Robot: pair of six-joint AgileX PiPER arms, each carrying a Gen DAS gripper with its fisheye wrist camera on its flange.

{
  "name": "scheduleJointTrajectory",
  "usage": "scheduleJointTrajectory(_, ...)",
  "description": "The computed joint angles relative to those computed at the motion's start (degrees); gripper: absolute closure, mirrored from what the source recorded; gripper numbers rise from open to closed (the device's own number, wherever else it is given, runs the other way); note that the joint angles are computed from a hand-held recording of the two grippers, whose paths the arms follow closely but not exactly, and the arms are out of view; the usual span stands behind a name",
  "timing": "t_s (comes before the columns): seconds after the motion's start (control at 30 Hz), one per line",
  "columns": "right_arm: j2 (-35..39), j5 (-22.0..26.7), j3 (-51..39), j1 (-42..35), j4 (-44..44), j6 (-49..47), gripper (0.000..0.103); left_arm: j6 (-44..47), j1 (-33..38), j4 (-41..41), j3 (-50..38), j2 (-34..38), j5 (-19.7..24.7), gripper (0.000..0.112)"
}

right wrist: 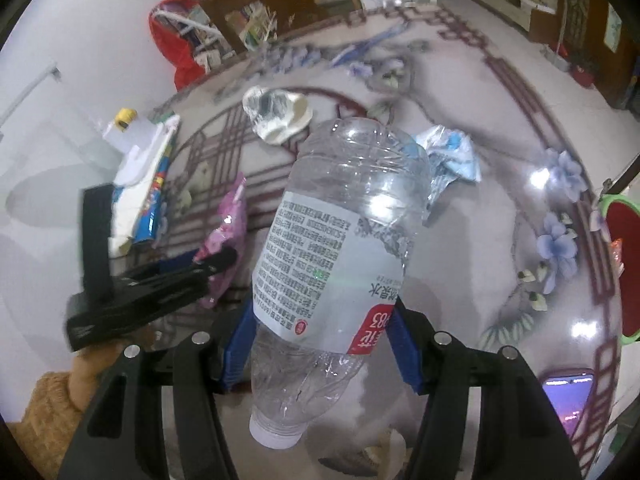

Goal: Collect trash
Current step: 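Grasp the pink wrapper with the left gripper while the right grasps the clear plastic bottle, then carry the pink wrapper and bottle over the red bucket and open both grippers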

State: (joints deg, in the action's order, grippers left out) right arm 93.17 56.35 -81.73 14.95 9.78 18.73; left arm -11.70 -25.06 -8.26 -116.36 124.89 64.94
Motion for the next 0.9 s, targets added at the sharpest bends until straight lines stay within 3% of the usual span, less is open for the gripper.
scheduleJointTrajectory(0.07,-1.71,-0.59,0.52,0.57,-2.07,1.16,0.044,-1.36,-0.8,2.07,1.35,-0.71,-0.91,0.071)
scheduleJointTrajectory(0.17,-4.88,-1.74,2.05,1.7,-5.54,3.6,0.044,-3.13,-1.63,3.0,4.67,-4.11,-3.58,0.081)
scheduleJointTrajectory(0.47,-11.69,-4.49,5.64,3.26,-11.21,7.18,0.044,-8.24,-8.3,10.51,9.29,-16.13,-9.24,0.082)
scheduleJointTrajectory(0.9,-18.27,-4.91,8.86,-0.12,-9.82,5.33,0.044,-12.31,-15.35,14.89,4.49,-18.28,-6.72,0.081)
